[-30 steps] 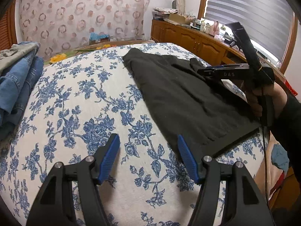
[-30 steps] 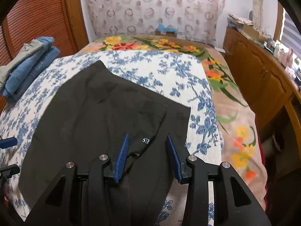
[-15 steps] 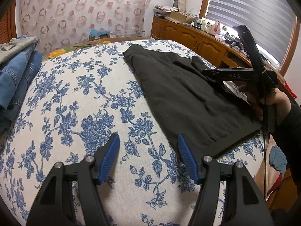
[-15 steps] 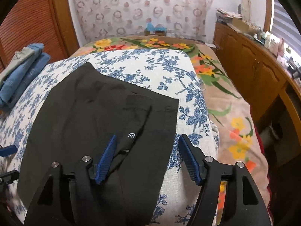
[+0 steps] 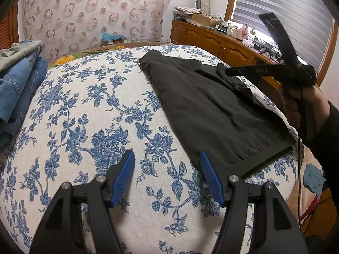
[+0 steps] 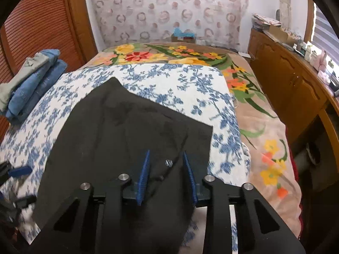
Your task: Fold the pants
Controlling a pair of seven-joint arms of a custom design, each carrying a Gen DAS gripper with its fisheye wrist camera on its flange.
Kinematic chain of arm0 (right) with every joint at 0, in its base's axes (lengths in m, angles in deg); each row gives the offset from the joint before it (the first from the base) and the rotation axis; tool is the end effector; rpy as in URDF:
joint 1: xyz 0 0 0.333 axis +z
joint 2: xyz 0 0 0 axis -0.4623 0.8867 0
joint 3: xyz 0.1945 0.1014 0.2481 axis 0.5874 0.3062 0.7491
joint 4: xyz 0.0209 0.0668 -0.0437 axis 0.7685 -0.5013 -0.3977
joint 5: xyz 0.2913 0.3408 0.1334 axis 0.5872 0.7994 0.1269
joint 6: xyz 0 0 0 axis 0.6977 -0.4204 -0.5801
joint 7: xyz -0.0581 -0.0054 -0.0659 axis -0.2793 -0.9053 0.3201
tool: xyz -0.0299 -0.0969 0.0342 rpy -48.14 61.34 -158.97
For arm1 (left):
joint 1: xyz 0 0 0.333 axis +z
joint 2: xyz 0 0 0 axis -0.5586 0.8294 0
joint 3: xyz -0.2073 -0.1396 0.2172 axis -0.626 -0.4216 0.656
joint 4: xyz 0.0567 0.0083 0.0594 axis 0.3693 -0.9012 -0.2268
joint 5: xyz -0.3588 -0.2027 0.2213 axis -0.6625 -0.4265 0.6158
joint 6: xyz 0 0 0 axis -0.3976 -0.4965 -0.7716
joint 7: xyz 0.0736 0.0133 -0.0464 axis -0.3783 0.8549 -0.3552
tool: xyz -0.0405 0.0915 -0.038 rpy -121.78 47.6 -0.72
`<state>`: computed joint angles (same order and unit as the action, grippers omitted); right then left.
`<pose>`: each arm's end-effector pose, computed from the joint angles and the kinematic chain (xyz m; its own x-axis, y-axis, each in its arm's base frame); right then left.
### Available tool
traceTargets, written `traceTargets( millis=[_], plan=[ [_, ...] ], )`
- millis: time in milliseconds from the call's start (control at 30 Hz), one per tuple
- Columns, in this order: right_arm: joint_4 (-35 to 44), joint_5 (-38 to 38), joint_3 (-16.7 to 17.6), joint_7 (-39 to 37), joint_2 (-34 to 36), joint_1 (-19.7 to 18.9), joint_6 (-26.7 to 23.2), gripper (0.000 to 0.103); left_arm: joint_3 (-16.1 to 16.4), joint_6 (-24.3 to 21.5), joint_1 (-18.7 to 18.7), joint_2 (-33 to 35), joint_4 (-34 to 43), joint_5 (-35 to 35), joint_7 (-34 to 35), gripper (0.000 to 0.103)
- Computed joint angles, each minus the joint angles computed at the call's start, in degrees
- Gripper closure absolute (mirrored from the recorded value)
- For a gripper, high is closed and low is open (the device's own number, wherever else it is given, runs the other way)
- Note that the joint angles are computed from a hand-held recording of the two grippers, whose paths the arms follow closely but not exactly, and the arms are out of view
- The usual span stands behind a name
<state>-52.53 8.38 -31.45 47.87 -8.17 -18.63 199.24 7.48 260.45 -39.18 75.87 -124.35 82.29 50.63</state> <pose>0.7591 0.1625 0.2726 0.3631 -0.9304 -0.0495 -0.7636 -0.2667 -0.5881 0.6371 -0.2077 0.2264 -0.2668 -0.9540 0.1369 -0.7442 0.1137 -0.6583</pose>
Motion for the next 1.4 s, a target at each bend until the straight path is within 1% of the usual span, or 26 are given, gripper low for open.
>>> traceTargets(
  millis=[100, 200, 233, 267, 367, 400, 467, 500, 567, 600, 667, 700, 767, 800, 833, 867, 900, 933, 967, 1000, 1067, 1167, 1200, 1233, 1333, 1400],
  plan=[
    [2.83, -1.79, -2.7, 3.61, 1.76, 2.45, -1.45, 0.077, 1.42, 0.09, -1.53, -0.1, -0.01, -0.35, 0.02, 0.039],
    [5.61, -4.38, -4.97, 7.14, 3.38, 4.48, -3.09, 0.077, 1.88, 0.07, -2.05, -0.09, 0.05, -0.49, 0.09, 0.039],
    [6.51, -5.51, -5.85, 8.39, 3.9, 5.24, -3.75, 0.077, 1.79, 0.13, -1.97, -0.07, 0.04, -0.51, 0.07, 0.039],
    [7.79, -7.45, -7.78, 10.63, 4.74, 6.87, -4.73, 0.077, 1.58, 0.21, -1.77, -0.05, 0.01, -0.5, 0.04, 0.039],
    [10.27, -12.24, -10.69, 14.73, 6.45, 9.11, -7.25, 0.077, 1.4, 0.26, -1.61, 0.03, 0.06, -0.48, 0.03, 0.039],
    [10.61, -13.74, -11.38, 15.81, 6.76, 9.59, -7.3, 0.081, 1.3, 0.34, -1.56, 0.07, 0.07, -0.49, -0.01, 0.039],
    [10.86, -14.84, -10.51, 15.95, 6.75, 8.68, -7.57, 0.09, 1.28, 0.39, -1.51, 0.06, 0.03, -0.46, -0.01, 0.039],
    [10.78, -15.19, -10.17, 16.0, 6.62, 8.32, -7.56, 0.097, 1.37, 0.35, -1.62, 0.05, 0.05, -0.47, 0.0, 0.039],
    [9.51, -16.11, -9.89, 15.67, 5.83, 7.97, -5.83, 0.099, 1.38, 0.32, -1.57, 0.01, 0.01, -0.45, 0.0, 0.039],
    [8.22, -16.6, -9.43, 15.88, 5.07, 7.49, -3.59, 0.099, 1.45, 0.34, -1.65, 0.02, 0.02, -0.48, 0.0, 0.039],
    [5.75, -12.49, -4.03, 10.78, 3.35, 2.98, 1.15, 0.1, 1.64, 0.36, -1.89, 0.04, 0.06, -0.58, -0.04, 0.039],
    [5.55, -11.38, -3.1, 9.7, 3.09, 2.24, 2.34, 0.1, 1.72, 0.31, -1.95, 0.03, 0.07, -0.57, 0.0, 0.039],
    [4.46, -7.65, 1.99, 4.93, 2.16, -1.95, 5.42, 0.1, 1.41, 0.31, -1.58, 0.06, 0.07, -0.45, 0.03, 0.039],
    [4.15, -5.61, 2.99, 2.24, 1.95, -2.6, 7.19, 0.1, 1.32, 0.32, -1.5, 0.09, 0.09, -0.43, 0.03, 0.039],
    [4.17, -6.28, 1.99, 2.74, 1.92, -1.71, 8.22, 0.1, 1.18, 0.35, -1.35, 0.12, 0.09, -0.39, 0.01, 0.039],
    [4.6, -6.59, -0.43, 3.35, 2.08, 0.32, 8.77, 0.1, 0.99, 0.47, -1.15, 0.09, 0.0, -0.36, -0.04, 0.039],
    [5.55, -6.47, -0.97, 3.35, 2.46, 0.72, 7.84, 0.1, 0.86, 0.56, -1.02, 0.1, -0.04, -0.35, -0.1, 0.039],
    [6.34, -5.52, -2.25, 2.87, 2.83, 1.75, 7.08, 0.1, 0.96, 0.62, -1.12, 0.05, -0.12, -0.36, -0.12, 0.039],
    [7.32, -7.55, -5.54, 5.65, 3.59, 4.2, 6.53, 0.1, 1.08, 0.58, -1.22, 0.02, -0.13, -0.35, -0.1, 0.039],
    [8.05, -8.5, -8.07, 7.21, 4.23, 6.09, 5.83, 0.1, 1.2, 0.57, -1.34, 0.0, -0.13, -0.38, -0.1, 0.039],
    [10.12, -10.54, -12.19, 10.87, 6.01, 8.88, 3.26, 0.1, 1.19, 0.65, -1.32, -0.02, -0.19, -0.36, -0.12, 0.039],
    [11.13, -11.84, -12.16, 13.23, 6.95, 8.18, 0.74, 0.099, 1.36, 0.64, -1.5, -0.04, -0.19, -0.39, -0.11, 0.039],
    [11.14, -12.34, -12.4, 14.23, 6.99, 8.22, -0.04, 0.095, 1.31, 0.63, -1.47, -0.03, -0.17, -0.39, -0.12, 0.039],
    [10.97, -13.04, -13.23, 15.8, 7.02, 8.73, -0.12, 0.094, 1.31, 0.63, -1.47, -0.03, -0.17, -0.39, -0.12, 0.039],
    [9.01, -12.87, -10.48, 15.11, 5.6, 6.15, 1.08, 0.088, 1.7, 0.59, -1.87, -0.11, -0.21, -0.51, -0.07, 0.039],
    [6.59, -12.77, -9.45, 14.27, 3.87, 5.18, 2.19, 0.087, 1.83, 0.57, -2.0, -0.18, -0.26, -0.55, -0.03, 0.039]
  ],
)
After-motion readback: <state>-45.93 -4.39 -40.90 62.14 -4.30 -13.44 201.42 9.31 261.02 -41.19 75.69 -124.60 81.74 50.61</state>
